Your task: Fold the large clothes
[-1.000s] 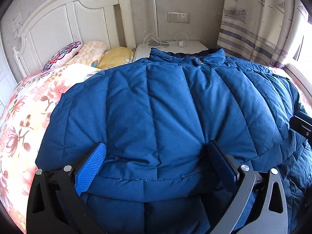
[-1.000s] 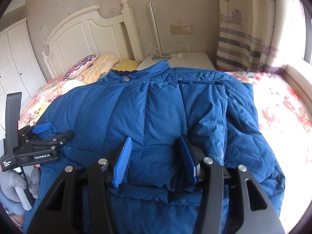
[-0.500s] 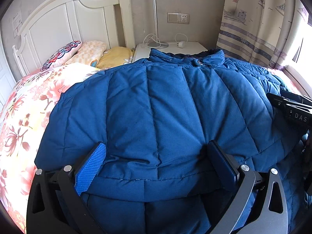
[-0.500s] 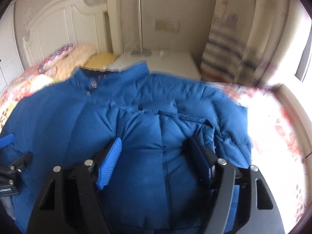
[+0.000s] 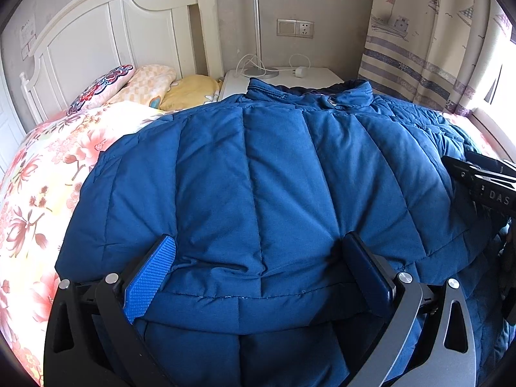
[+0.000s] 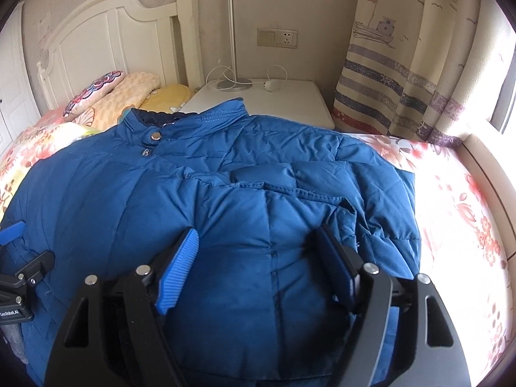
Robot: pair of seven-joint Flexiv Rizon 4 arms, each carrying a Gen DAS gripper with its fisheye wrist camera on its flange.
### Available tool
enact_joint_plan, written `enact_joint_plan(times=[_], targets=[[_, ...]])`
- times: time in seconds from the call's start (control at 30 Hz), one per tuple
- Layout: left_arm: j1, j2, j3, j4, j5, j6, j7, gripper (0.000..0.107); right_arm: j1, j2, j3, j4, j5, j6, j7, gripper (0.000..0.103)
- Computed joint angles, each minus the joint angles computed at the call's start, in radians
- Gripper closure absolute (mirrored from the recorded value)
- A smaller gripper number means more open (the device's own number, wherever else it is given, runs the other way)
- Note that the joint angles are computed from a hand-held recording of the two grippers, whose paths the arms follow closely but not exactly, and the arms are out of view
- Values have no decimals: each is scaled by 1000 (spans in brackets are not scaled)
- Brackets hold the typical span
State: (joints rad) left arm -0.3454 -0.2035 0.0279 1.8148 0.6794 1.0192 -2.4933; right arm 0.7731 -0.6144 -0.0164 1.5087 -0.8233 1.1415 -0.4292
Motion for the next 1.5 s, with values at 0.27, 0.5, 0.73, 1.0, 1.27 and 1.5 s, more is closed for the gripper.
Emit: enact_joint_plan(times=[0.27,0.5,0.73,1.0,1.27,1.5], targets=[[-46,177,-64,81,88,-131,-34,8,33,192,34,220,-163,106,159,21],[-13,239,-137,231,-15,-205,-46,8,31,179,159,287,-36,9,-60,18],[30,439,-187,361,-22,-251,-139,8,11,349,186,469,-60,16,20,18],[103,591,-205,518,-133,-239,-176,8,-86,489,262,667,-126,50,142,13],[56,708,-430,514,-131,-334,-158,8,-98,559,351,763,-246,82,186,13],[-19,676,-486,511,-89,-431,-231,8,-67,608,392,782,-225,-33,217,12]])
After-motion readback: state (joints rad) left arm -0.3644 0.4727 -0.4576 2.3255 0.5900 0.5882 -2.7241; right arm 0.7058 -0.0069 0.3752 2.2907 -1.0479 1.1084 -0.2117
